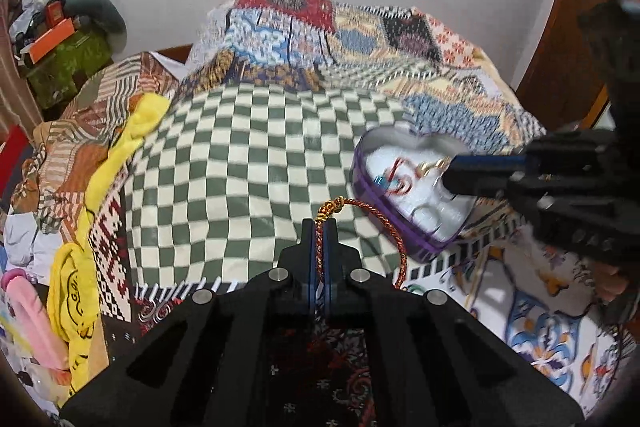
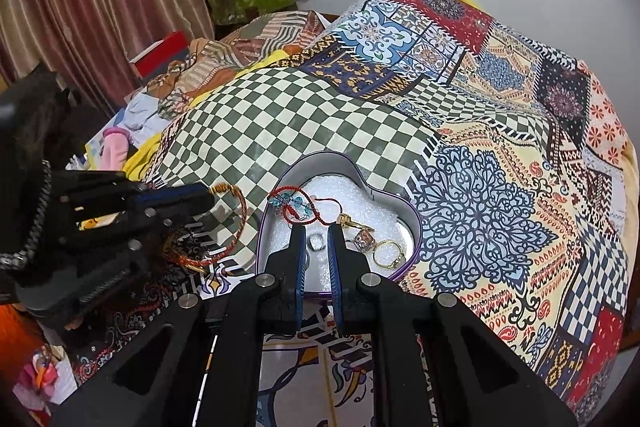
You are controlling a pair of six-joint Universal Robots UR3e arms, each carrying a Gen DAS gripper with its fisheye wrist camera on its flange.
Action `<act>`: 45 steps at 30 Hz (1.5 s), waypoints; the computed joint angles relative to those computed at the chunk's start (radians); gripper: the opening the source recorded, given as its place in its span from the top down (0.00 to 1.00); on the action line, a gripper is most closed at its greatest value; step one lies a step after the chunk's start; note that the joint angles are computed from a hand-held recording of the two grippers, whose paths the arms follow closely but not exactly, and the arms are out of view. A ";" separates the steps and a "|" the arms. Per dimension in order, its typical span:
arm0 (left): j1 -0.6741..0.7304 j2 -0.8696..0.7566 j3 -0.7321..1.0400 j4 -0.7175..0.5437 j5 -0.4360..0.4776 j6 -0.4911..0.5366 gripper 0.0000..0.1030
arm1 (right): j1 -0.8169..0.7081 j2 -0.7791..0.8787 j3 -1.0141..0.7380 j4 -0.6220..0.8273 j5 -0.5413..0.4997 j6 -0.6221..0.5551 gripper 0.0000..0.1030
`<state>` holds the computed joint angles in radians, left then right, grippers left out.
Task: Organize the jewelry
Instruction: 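Lower the bracelet into the tin and open the left tool while the right tool drops the ring, then lift both tools up away from the heart tin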
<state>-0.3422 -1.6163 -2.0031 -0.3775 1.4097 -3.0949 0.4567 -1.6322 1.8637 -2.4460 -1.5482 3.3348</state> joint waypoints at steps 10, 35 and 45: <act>-0.075 -0.070 0.154 -0.022 0.005 -0.045 0.99 | -0.042 -0.104 0.048 -0.004 -0.010 0.003 0.82; -0.164 -0.014 0.207 -0.030 0.109 -0.100 0.96 | 0.060 -0.245 0.039 0.016 -0.159 0.025 0.82; -0.235 0.320 0.107 0.017 0.226 -0.156 0.70 | 0.452 -0.231 -0.139 -0.019 -0.616 0.165 0.82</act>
<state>-0.5769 -1.2960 -1.8958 -0.3601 1.6353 -3.2512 0.9084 -1.8632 1.7245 -2.4650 -2.1643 3.4997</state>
